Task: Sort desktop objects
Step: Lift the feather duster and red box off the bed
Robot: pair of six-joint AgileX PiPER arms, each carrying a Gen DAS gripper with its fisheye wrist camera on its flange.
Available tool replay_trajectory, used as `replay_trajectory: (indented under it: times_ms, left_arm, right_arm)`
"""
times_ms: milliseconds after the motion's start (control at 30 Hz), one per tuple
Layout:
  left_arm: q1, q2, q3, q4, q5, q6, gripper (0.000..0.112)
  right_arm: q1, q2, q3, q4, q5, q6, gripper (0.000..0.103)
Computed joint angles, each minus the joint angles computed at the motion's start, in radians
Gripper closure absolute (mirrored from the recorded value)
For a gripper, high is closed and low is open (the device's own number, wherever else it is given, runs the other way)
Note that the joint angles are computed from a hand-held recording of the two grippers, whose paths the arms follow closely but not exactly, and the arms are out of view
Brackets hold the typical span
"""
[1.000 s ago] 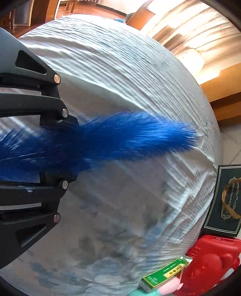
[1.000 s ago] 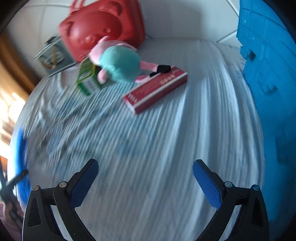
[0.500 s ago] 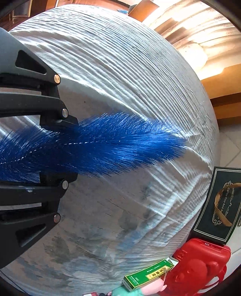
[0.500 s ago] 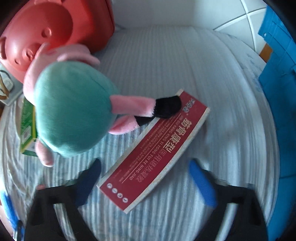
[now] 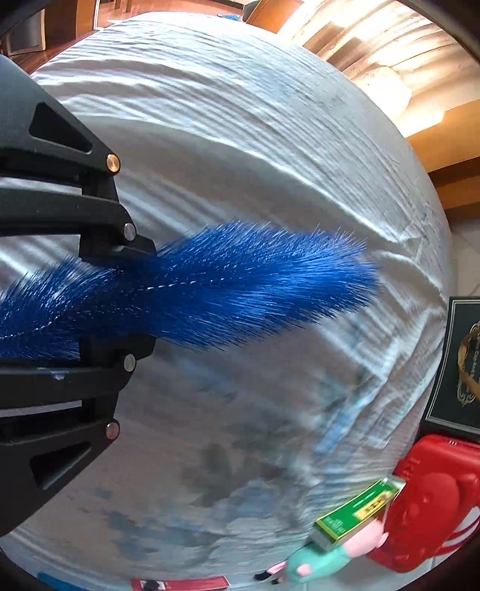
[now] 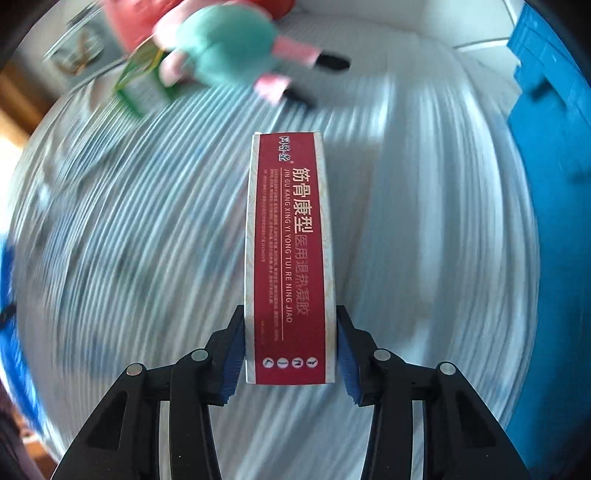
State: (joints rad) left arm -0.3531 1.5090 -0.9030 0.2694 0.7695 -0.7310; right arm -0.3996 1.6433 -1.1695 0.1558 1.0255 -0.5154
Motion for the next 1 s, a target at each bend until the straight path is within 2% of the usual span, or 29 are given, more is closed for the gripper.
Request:
replay_trajectory:
  times_ms: [133,167,233,267,300,367,400,467,533,567,667,800,900,967,1000]
  left_arm:
    - [-0.064,-0.122,0.101,-0.022,0.032,-0.071,0.088]
    - [-0.070,-0.123,0.109,-0.021,0.029,-0.082,0.088]
    - [-0.083,-0.143,0.113,-0.031,0.073,-0.096,0.088]
    - [-0.086,-0.151,0.113,-0.037,0.090,-0.101,0.088]
    - [-0.097,-0.166,0.114,-0.040,0.113,-0.113,0.088]
    - [-0.136,-0.197,0.122,-0.026,0.151,-0.152,0.088]
    - [-0.168,-0.211,0.123,-0.014,0.177,-0.181,0.086]
    - [-0.233,-0.227,0.134,0.009,0.207,-0.247,0.068]
    - [-0.283,-0.233,0.140,0.033,0.224,-0.296,0.040]
    - [-0.304,-0.229,0.139,0.044,0.232,-0.316,0.038]
    - [-0.353,-0.224,0.129,0.052,0.275,-0.352,0.038]
    - [-0.449,-0.291,0.138,0.063,0.375,-0.449,0.038]
    - [-0.506,-0.336,0.184,0.042,0.367,-0.484,0.038]
    - [-0.515,-0.327,0.199,0.039,0.357,-0.489,0.057]
    - [-0.525,-0.310,0.203,0.035,0.353,-0.505,0.073]
  right_arm:
    - [-0.060,-0.125,0.139,0.030,0.032,-0.124,0.058]
    - [-0.067,-0.146,0.161,0.029,0.025,-0.142,0.058]
    - [-0.085,-0.169,0.186,0.037,0.020,-0.172,0.053]
    - [-0.100,-0.168,0.185,0.053,0.030,-0.185,0.044]
    - [-0.112,-0.169,0.186,0.064,0.034,-0.193,0.030]
    - [-0.128,-0.178,0.193,0.077,0.030,-0.213,0.019]
    - [-0.137,-0.179,0.195,0.084,0.032,-0.224,0.018]
    - [-0.150,-0.176,0.197,0.091,0.036,-0.236,0.018]
    - [-0.161,-0.173,0.198,0.097,0.041,-0.248,0.017]
    - [-0.167,-0.174,0.199,0.101,0.045,-0.257,0.016]
    - [-0.174,-0.181,0.194,0.109,0.062,-0.273,0.015]
    - [-0.198,-0.204,0.180,0.135,0.101,-0.315,0.013]
    - [-0.205,-0.165,0.136,0.158,0.103,-0.328,0.012]
    - [-0.230,-0.175,0.152,0.147,0.086,-0.346,0.011]
    - [-0.202,-0.183,0.162,0.141,0.069,-0.317,0.011]
